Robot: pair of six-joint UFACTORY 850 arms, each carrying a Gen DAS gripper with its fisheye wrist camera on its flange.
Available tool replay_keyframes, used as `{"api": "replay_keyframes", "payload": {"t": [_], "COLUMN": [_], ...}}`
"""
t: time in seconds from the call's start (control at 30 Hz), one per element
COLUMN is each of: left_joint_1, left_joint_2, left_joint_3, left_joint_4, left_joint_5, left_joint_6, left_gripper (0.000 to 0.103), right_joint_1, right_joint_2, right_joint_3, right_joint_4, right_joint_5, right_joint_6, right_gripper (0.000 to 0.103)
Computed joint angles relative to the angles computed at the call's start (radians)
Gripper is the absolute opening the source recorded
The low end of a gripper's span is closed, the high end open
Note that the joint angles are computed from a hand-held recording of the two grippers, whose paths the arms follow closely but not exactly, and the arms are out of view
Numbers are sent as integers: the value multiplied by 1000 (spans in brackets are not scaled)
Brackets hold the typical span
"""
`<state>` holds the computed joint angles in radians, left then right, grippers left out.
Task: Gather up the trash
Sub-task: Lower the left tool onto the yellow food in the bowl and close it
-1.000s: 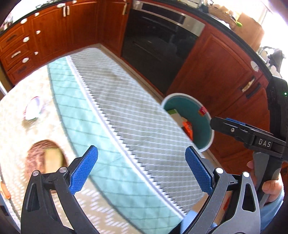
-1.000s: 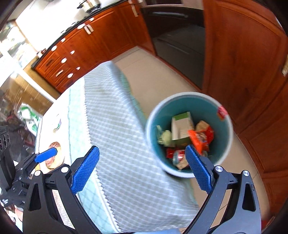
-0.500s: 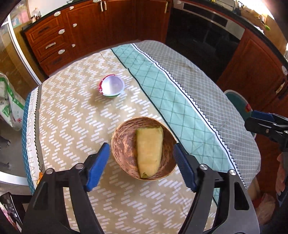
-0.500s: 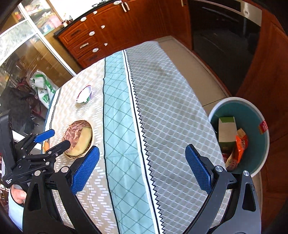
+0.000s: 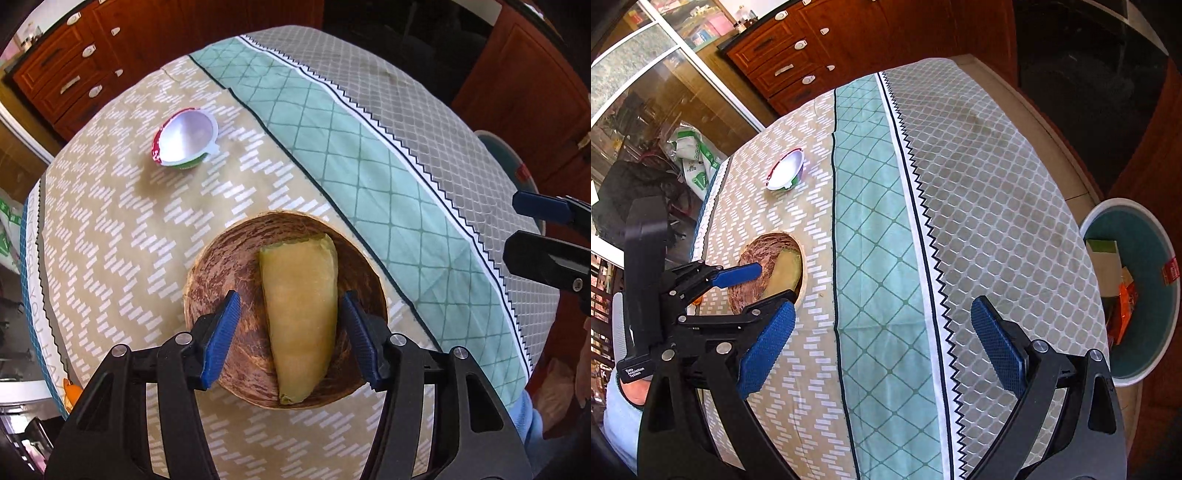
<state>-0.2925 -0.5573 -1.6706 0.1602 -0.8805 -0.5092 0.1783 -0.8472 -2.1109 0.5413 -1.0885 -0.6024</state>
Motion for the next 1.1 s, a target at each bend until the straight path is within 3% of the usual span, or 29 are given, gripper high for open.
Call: {"api": "replay_keyframes", "payload": {"t": [0.13,0.17,0.37,0.47,0.53,0.73,0.87,0.93,1.0,1.1], "left_joint_1": [-2,0,4,4,4,20,23,33,38,41], "left_joint_2": [-9,-5,19,61,72,74,88,99,110,120], "left_joint_3": [-6,3,42,73,73,83,116,134,152,168], "left_joint_4": [11,-7,-11,-9,9,-78,-57,-58,-45,-61], "left_joint_5": [16,34,93,133,137,154,147,154,165,178], "left_joint_6": [2,12,-42,-50,-59,0,-51,-86,-117,-101], "left_gripper": [58,43,38,16,12,15,20,28,45,52], "right_joint_1": [-1,0,1,4,9,23,35,43,49,59], "right_joint_2": [-28,-34,-62,-66,-63,-45,-58,-63,-73,-88], "right_joint_3": [-32,-38,-70,-78,-73,-45,-72,-84,-102,-123], "right_joint_4": [15,19,8,6,5,6,13,7,10,21], "right_joint_5": [-14,-16,-37,-42,-40,-36,-54,-54,-70,-92], "right_joint_6": [6,8,37,43,39,25,29,28,31,31], "right_gripper": [92,92,92,92,92,92,92,92,92,92]}}
